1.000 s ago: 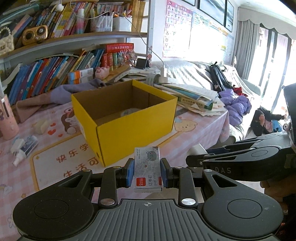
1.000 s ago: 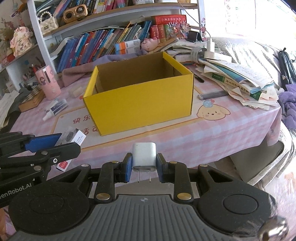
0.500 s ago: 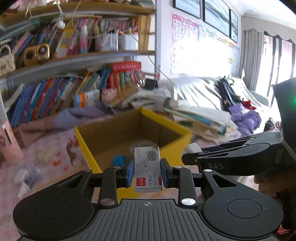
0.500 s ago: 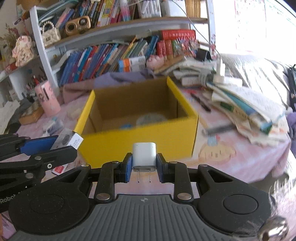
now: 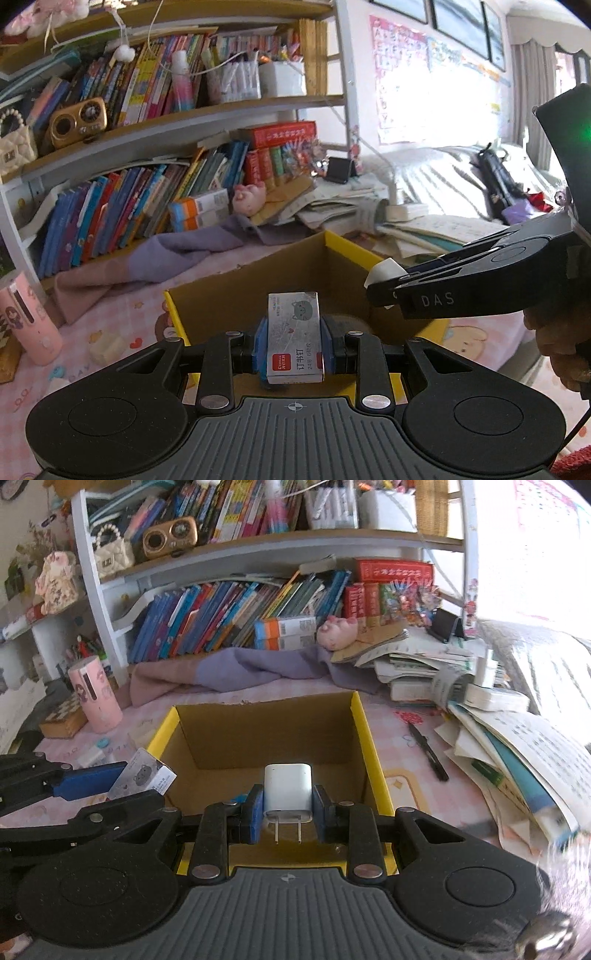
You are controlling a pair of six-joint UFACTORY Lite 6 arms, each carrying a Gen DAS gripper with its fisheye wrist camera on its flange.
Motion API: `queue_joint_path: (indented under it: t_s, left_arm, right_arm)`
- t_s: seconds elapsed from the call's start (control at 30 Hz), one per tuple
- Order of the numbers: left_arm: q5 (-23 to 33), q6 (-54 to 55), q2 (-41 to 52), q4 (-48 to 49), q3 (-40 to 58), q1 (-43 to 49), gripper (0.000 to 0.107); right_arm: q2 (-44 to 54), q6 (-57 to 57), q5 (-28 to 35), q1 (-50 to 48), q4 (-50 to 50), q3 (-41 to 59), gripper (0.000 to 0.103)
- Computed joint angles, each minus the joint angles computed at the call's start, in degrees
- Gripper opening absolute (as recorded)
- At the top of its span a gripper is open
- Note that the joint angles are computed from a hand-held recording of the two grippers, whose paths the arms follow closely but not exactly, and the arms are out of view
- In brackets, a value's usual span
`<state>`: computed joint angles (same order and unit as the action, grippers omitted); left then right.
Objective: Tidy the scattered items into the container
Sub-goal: 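Open the left tool to drop the white box while the right tool releases the charger inside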
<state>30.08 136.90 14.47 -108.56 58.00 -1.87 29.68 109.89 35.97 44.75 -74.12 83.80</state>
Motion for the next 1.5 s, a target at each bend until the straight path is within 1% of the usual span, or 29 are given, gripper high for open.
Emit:
queue_joint_path:
  t_s: [0.1,0.2,0.3,0.4,0.57,0.77,0.93,1.07,1.2,1.5]
  left_arm:
    - [-2.8,-0.5,4.2,-1.2,4.5,-1.4,0.028]
    - [-5.3,-3.1,8.3,0.3,8.7,-2.5,0.028]
    - [-7.2,-7.0,11.7,3.6,12.0,-3.4,0.028]
    - [-8.9,-11.1,14.6,7.5,14.7,-4.1,0.028]
    - [-11.7,-18.3,18.4,14.6,18.4,-5.5,0.028]
    - [-12.3,-28.5,21.5,23.3,21.7,-6.3,0.028]
    - [-12.9,-34.9,23.1,28.5,23.6,-6.8,0.029]
    - [-12.5,-41.2,24.0,32.7,24.8,-6.6,0.029]
    - [-13.1,-41.0,23.9,32.1,24.5,-6.8,0.029]
    - [-15.3,-38.2,22.4,28.2,22.3,-7.7,0.029]
  right_arm:
    - [2.8,-4.8,-4.2,-3.3,1.4,2.9,0.025]
    - [6.3,-12.0,-8.0,-6.2,5.1,6.7,0.025]
    - [10.0,-20.1,-11.5,-8.8,11.2,10.6,0.025]
    - [13.4,-29.3,-13.4,-10.7,18.4,14.3,0.025]
    - [17.9,-44.2,-15.0,-12.9,30.4,19.3,0.025]
    - [22.9,-63.5,-14.2,-14.8,47.3,25.1,0.025]
    - [23.6,-73.1,-13.8,-15.4,55.5,26.3,0.025]
    - [24.6,-77.3,-11.7,-15.4,58.9,28.1,0.025]
    - [25.3,-77.9,-10.2,-15.2,59.1,29.3,0.025]
    - [25.5,-77.2,-10.3,-15.1,58.2,29.4,0.026]
